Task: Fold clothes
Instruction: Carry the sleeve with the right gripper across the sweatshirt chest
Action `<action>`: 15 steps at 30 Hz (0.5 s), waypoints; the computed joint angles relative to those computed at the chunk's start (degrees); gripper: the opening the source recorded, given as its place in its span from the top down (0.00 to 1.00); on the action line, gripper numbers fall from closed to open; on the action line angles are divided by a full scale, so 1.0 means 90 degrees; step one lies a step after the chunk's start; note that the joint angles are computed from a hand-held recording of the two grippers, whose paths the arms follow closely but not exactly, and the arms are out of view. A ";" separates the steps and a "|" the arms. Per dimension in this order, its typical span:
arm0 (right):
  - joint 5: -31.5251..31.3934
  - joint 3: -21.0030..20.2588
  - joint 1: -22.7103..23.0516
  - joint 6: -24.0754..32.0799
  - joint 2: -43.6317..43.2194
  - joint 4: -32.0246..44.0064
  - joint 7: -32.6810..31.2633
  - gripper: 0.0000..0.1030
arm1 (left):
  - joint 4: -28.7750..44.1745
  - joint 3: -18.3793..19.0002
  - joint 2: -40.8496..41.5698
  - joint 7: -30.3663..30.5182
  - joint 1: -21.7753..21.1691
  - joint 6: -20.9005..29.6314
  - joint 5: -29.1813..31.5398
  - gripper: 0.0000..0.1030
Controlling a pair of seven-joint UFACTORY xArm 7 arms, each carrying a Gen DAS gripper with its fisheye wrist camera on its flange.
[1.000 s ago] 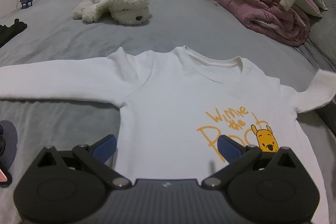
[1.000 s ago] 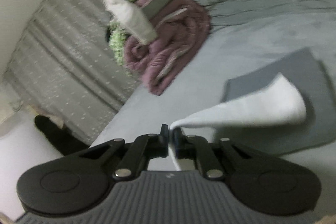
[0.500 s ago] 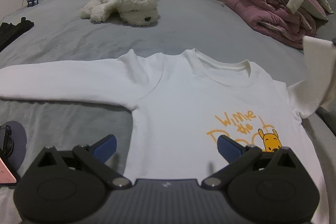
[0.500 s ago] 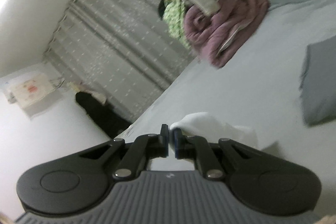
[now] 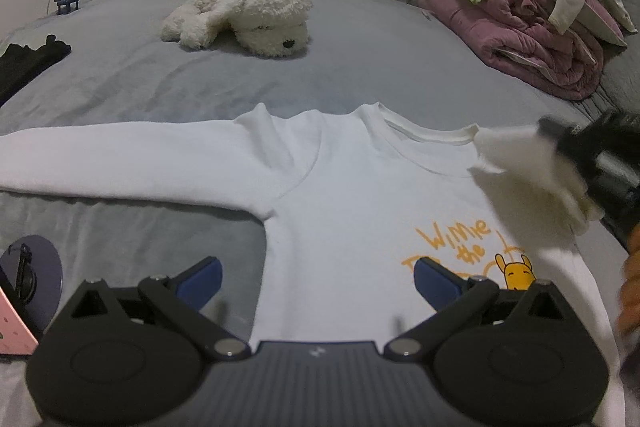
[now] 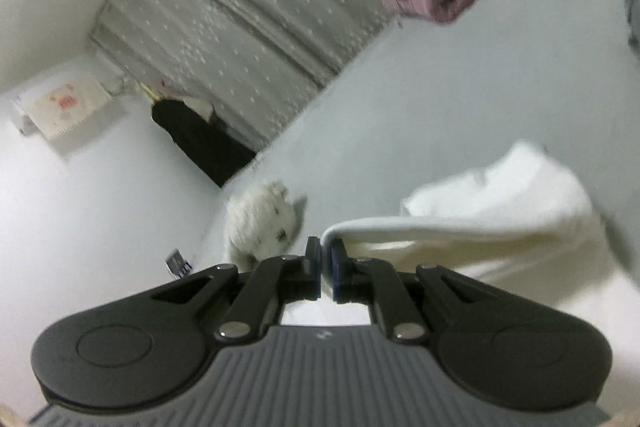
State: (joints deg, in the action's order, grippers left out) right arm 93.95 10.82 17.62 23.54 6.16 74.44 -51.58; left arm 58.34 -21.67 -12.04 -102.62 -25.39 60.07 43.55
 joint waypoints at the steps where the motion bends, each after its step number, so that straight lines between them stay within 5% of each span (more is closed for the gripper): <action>1: -0.0093 0.0016 0.0027 -0.0033 0.0041 -0.0033 0.0069 0.91 | -0.0002 0.0003 -0.0003 -0.0004 0.0000 -0.0003 -0.0005 0.01; 10: -0.1374 0.0175 0.0248 -0.0425 0.0063 -0.0672 0.0867 0.90 | -0.0040 0.0025 -0.0048 0.0042 0.0023 -0.0062 -0.0075 0.01; 15: -0.0892 0.0079 0.0081 -0.0016 -0.0209 -0.0926 0.0654 0.84 | -0.0054 0.0002 -0.0066 0.0064 0.0034 -0.0070 -0.0088 0.01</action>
